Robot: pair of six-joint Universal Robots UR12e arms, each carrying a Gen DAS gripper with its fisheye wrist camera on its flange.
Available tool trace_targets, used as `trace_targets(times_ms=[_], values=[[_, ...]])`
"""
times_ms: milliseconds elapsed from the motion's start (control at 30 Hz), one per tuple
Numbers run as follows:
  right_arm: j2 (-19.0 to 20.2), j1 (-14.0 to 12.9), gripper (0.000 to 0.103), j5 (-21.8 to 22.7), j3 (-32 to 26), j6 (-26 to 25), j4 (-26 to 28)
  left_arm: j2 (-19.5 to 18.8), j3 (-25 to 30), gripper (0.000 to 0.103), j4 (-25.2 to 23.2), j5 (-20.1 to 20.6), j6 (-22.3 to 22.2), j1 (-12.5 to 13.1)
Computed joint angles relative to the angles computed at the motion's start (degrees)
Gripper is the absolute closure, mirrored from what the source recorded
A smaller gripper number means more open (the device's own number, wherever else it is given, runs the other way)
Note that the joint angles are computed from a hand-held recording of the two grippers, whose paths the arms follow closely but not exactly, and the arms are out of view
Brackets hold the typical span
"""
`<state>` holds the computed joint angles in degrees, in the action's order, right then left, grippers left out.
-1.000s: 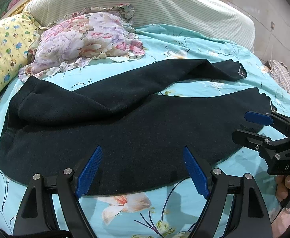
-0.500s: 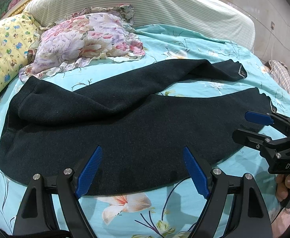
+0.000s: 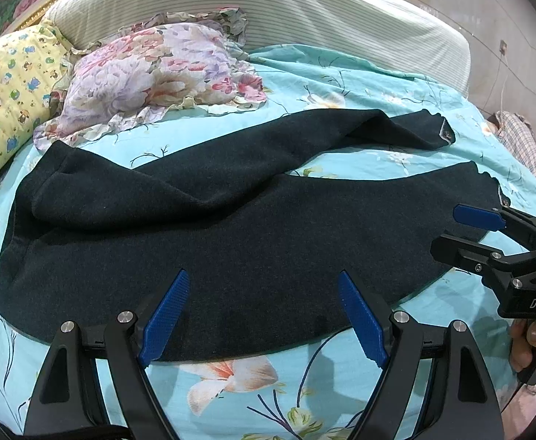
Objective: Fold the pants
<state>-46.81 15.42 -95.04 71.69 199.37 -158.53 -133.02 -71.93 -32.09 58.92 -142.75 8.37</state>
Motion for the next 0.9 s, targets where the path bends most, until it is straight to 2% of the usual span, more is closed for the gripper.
trace_targets(times_ms=[900], values=[[0.0,-0.2,0.018,0.5,0.0,-0.2,0.1,-0.3,0.8,0.019,-1.1,0.1,-0.2,-0.2]])
